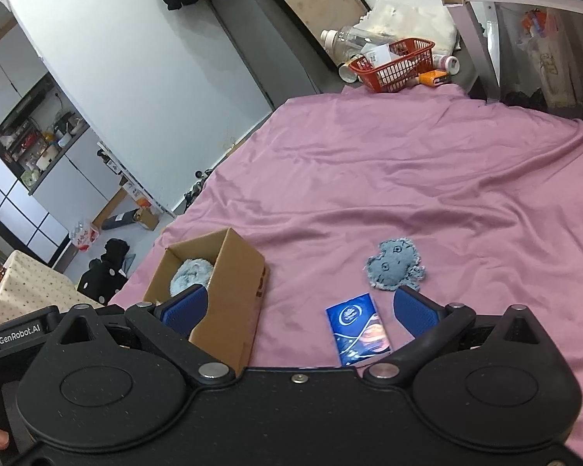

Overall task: Organize soft objects
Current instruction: 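Move both tools from the box toward the tissue pack and small plush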

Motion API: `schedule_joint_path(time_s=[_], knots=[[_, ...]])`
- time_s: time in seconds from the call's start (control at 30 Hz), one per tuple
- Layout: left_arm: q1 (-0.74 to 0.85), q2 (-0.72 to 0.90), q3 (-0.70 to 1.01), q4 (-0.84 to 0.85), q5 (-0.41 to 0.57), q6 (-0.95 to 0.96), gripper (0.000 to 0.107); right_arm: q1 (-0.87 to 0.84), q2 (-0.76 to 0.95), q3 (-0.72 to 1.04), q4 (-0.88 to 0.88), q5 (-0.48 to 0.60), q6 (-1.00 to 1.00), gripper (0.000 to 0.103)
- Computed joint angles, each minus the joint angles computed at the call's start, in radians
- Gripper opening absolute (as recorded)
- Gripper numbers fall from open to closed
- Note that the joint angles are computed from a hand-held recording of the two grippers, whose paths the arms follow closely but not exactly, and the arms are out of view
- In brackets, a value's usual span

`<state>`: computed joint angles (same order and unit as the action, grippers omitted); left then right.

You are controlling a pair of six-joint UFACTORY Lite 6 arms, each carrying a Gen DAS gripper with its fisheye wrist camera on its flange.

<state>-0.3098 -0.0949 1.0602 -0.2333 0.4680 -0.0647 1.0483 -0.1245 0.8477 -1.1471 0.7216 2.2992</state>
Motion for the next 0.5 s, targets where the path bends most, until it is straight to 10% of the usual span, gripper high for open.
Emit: schedule_joint_path(time_s=[0.5], knots=[[-0.198,0.037,-0.031,0.307,-0.059,-0.407,0.103,0.034,-0.115,-0.327,-0.372,-0.029,0.515,0.103]])
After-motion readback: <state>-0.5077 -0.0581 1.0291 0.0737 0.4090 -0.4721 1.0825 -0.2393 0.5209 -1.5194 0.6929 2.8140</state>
